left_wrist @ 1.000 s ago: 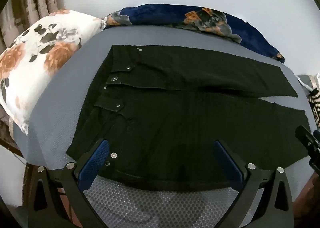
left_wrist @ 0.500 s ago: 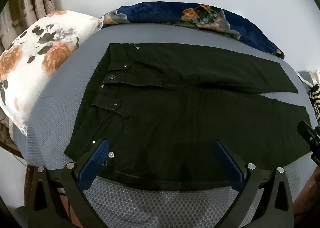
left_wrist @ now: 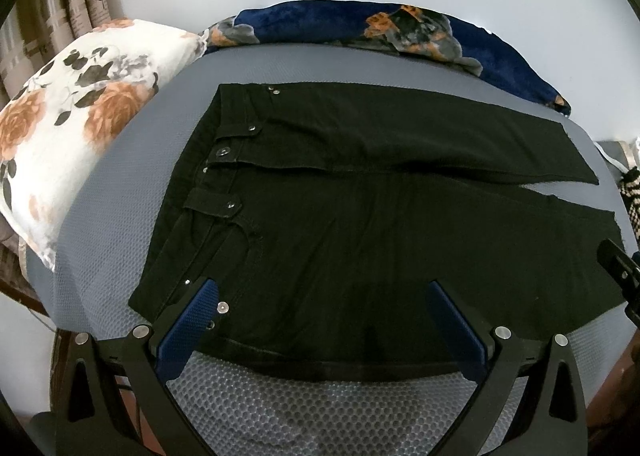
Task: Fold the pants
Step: 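Hold both grippers open above the flat black pants near the waistband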
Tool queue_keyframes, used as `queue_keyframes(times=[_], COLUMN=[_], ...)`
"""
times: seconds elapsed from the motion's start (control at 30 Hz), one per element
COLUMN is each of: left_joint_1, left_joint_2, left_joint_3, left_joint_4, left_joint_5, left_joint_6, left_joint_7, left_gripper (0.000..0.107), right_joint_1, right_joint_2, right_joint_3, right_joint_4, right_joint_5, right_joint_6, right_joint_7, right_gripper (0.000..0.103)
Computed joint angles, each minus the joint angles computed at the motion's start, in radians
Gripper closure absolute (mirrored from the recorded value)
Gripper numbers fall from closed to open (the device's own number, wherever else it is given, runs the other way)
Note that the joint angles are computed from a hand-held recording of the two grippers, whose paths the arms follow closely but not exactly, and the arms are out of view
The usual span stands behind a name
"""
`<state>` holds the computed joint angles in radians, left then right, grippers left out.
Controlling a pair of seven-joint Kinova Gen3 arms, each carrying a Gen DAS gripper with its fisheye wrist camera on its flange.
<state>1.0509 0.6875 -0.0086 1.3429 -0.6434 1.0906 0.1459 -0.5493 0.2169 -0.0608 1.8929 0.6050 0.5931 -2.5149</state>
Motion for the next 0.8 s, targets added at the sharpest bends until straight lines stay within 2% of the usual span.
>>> queue_keyframes(times=[0.43,0.8], left_joint_1=[0.001,-0.012], left_joint_2=[-0.004,-0.001], left_joint_3=[0.002,0.007], left_joint_4=[0.012,0.011], left_joint_5=[0.001,0.012], left_joint_6=[0.004,0.0], left_joint_7=[0.009,-0.003], left_gripper=[0.005,0.005], right_joint_1=[-0.019,-0.014], right_joint_2=[0.021,0.038], right_joint_3=[-0.002,-0.002], right_joint_4=[-0.02,-0.04], right_joint_5=[0.023,-0.022], right_joint_6=[0.049,0.074], right_joint_7=[-0.007,0.03], right_gripper=[0.0,0.0])
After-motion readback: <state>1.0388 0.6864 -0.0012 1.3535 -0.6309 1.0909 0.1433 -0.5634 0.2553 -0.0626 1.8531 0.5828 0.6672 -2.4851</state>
